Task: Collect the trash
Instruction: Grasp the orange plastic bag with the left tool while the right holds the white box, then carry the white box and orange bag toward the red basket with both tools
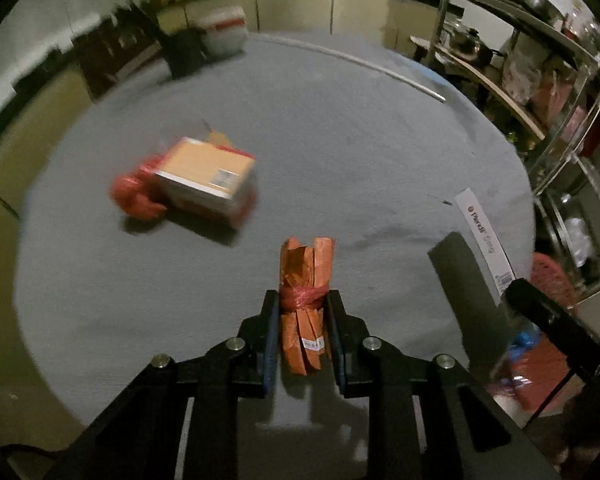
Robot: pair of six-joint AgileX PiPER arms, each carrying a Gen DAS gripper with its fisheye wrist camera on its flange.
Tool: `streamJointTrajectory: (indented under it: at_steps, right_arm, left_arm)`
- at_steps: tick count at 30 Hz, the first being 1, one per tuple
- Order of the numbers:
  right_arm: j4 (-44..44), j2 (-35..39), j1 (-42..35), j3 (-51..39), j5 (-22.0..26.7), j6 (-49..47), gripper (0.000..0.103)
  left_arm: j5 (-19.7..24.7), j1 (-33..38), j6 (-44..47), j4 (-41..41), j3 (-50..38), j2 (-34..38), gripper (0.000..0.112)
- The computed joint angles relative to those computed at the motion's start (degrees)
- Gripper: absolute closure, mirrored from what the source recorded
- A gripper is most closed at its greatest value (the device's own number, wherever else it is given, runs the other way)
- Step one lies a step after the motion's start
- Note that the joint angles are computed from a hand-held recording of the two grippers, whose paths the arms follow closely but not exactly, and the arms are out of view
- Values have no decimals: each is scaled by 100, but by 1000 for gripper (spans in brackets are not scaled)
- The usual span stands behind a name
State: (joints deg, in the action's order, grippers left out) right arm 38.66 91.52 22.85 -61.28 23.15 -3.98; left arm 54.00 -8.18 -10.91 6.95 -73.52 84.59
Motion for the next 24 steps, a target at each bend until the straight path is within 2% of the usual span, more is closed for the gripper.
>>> streamJointTrajectory:
  at_steps: [5,13,17,24]
  right_arm:
    - [-815,171,529,-346,21,780,52]
    - [-2003,235,1102,-613,31,1855,52]
    - [-2304,187,1228,-616,27,2118,52]
    - [-2346,22,1257,-525,13,2129,52]
  left_arm:
    - [-292,189,-43,530,501,-653,88]
    - [-470,-28,-733,1119,736,-772,88]
    - [-472,-50,-829,1193,807,-831,88]
    - [-443,-285,-1146,1480,832,-847,88]
